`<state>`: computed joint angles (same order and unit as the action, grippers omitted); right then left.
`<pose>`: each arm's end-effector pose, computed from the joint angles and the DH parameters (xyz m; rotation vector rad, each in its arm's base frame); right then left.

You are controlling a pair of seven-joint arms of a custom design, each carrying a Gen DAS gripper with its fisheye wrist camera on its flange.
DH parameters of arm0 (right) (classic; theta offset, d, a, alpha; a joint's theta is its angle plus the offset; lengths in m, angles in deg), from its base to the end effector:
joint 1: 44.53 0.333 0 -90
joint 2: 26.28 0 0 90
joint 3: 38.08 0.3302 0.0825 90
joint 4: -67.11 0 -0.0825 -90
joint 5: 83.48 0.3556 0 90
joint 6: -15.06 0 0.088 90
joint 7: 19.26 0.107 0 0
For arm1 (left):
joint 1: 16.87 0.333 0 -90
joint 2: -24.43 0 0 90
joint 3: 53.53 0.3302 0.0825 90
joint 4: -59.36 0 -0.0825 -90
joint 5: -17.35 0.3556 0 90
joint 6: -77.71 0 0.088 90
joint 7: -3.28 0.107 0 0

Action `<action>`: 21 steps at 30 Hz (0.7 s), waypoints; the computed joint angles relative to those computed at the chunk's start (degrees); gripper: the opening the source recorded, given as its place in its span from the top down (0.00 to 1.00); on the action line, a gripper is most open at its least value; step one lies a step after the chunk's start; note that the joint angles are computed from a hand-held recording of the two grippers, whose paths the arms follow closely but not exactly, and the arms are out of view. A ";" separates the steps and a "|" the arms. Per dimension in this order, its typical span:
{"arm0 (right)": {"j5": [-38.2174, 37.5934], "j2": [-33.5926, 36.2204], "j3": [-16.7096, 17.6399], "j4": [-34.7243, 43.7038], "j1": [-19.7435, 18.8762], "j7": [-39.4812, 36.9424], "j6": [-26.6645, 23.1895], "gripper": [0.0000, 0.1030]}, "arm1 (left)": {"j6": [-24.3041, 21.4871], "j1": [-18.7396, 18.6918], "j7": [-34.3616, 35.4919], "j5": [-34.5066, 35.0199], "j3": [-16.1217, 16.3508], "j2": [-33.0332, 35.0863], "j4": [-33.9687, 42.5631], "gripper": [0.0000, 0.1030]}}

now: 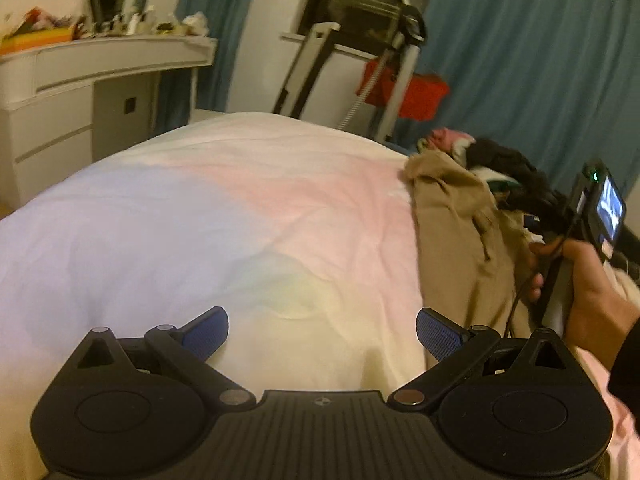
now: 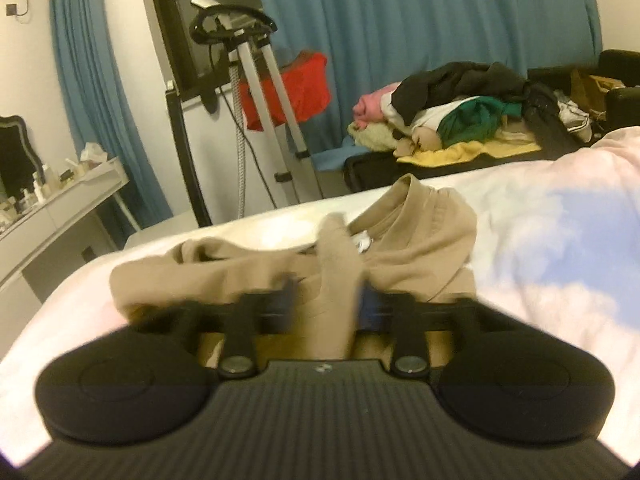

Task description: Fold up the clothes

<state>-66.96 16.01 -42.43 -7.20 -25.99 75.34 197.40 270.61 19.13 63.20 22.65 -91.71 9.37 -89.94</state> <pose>0.7476 0.1849 0.4714 -1.3974 1.5072 -0.6560 0.4508 -0.0430 0.4756 -1.9026 1.3768 -0.9579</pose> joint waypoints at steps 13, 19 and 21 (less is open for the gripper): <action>-7.03 -33.53 19.37 -46.81 -13.65 1.48 17.79 0.20 | 1.54 -14.82 2.10 -0.19 13.22 -2.31 -2.84 0.02; -15.25 -52.32 17.47 -65.65 -12.34 11.03 16.23 0.20 | -0.78 -27.40 0.82 4.47 25.33 -6.00 -4.99 0.02; -13.43 -57.56 17.05 -70.49 -11.26 9.89 16.08 0.20 | -2.53 -30.53 0.34 5.89 28.08 -8.08 -5.96 0.02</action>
